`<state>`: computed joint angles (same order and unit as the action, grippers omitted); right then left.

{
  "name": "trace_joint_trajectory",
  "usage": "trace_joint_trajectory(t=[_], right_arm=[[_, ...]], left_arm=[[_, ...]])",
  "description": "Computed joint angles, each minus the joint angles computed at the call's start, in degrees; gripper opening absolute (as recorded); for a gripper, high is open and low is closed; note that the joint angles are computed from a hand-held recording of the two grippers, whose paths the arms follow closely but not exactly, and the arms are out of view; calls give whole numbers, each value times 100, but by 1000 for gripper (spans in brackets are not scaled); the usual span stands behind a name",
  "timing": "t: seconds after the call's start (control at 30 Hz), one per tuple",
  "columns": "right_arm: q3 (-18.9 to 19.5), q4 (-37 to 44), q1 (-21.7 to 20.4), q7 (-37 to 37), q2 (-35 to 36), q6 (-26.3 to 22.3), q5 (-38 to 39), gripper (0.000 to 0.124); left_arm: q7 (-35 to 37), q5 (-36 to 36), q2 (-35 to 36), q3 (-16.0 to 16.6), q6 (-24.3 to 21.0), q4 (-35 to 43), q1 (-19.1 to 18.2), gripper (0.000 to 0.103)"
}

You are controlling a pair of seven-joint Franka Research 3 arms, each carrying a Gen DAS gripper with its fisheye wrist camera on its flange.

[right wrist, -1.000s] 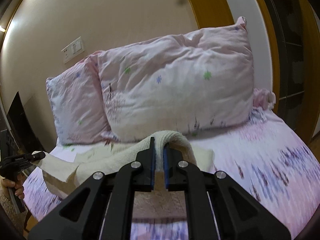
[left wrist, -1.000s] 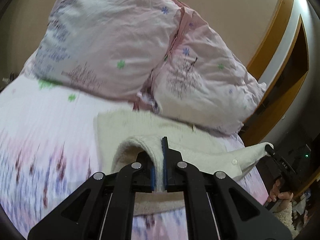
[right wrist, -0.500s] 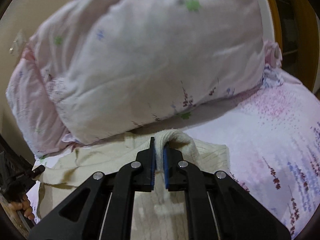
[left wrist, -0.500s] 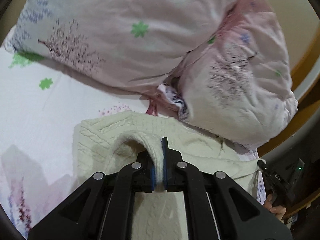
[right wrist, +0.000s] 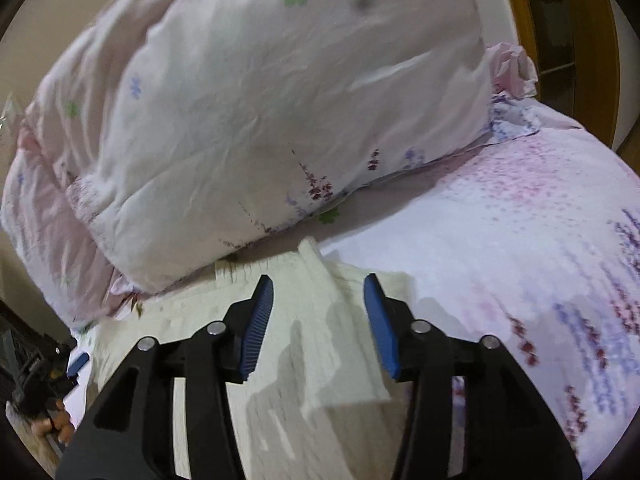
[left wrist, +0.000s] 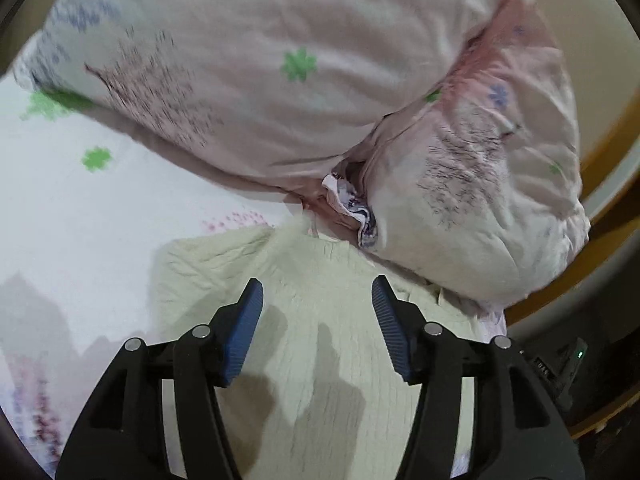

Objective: Fold small clothes
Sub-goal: 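Lift the hem with both grippers and fold it toward the collar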

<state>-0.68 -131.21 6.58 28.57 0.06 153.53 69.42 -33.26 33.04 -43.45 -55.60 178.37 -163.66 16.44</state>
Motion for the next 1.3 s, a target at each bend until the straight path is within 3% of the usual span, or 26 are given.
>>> trace_joint_trajectory(t=[0.1, 0.2, 0.33, 0.4, 0.47, 0.63, 0.7, 0.97, 1.2, 1.3], right_arm=[[-149, -318, -130, -217, -310, -344, -213, 38], [-219, -556, -163, -328, -474, -433, -457, 36], [-262, -761, -168, -338, -579, -460, -816, 35], [-266, -793, -160, -255, -539, -475, -979, 33], [-239, -867, -128, -266, -559, -391, -1052, 17], [-240, -1082, -10, -594, -811, -134, -869, 11], [-262, -1119, 28, -611, -891, -81, -850, 10], [-305, -1402, 139, -518, -1115, 266, -957, 9], [-267, -1430, 177, 25, -938, 509, -1407, 10], [-224, -1487, 235, 157, -1012, 723, -1553, 20]], left_arm=[[223, -36, 58, 533, -791, -77, -956, 57], [271, -22, 169, 862, -1262, -129, -1620, 57], [305, 13, 521, 1042, -1924, -14, -2190, 55], [232, 111, 730, 1065, -2054, 65, -2270, 53], [102, 235, 865, 1107, -2057, 85, -2336, 45], [-14, 593, 1170, 1307, -2208, 211, -2548, 15], [-158, 716, 1135, 1458, -2139, 156, -2678, 11], [-615, 1077, 992, 1925, -2193, -58, -3335, 7], [-851, 1444, 1228, 2026, -2315, 14, -3389, 6], [-937, 1585, 1274, 2117, -2366, 44, -3462, 7]])
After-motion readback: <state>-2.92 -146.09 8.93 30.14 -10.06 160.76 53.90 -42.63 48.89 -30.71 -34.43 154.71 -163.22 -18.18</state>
